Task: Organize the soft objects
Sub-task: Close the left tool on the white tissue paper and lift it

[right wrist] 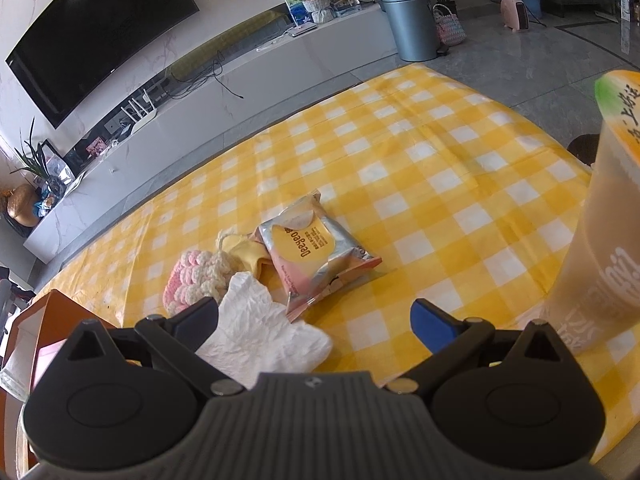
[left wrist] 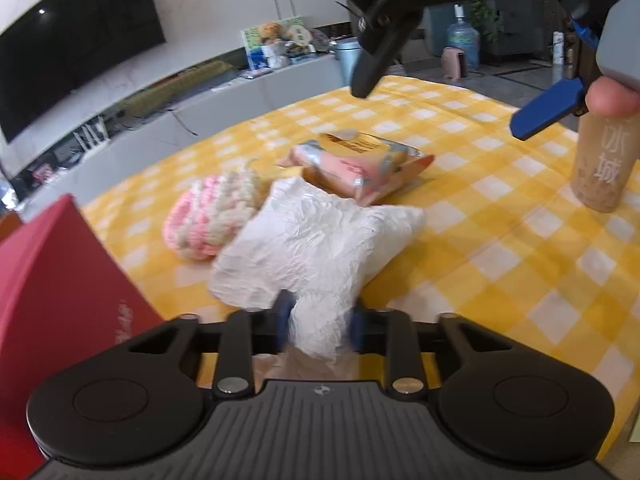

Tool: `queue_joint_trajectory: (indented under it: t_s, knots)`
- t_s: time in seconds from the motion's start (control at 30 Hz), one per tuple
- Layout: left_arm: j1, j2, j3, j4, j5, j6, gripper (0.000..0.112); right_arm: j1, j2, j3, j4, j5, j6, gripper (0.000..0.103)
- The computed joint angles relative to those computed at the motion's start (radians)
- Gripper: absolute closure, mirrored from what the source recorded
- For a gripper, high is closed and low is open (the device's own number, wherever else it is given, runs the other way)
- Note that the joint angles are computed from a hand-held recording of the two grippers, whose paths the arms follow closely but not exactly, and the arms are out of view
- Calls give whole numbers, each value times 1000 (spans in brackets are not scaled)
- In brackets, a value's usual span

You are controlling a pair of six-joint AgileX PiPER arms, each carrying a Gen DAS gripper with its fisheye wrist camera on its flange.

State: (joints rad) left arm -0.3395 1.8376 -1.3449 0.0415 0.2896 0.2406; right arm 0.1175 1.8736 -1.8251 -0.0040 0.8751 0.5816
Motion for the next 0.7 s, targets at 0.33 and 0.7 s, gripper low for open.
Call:
queue_joint_trajectory:
  t_s: [0.33, 0.7]
  knots:
    - [69, -45, 43, -370, -25, 249, 96, 66, 34, 6, -237, -25, 141, 3]
    - [85, -60, 67, -485, -1, 379, 96, 133, 176, -92, -395, -106, 134, 3]
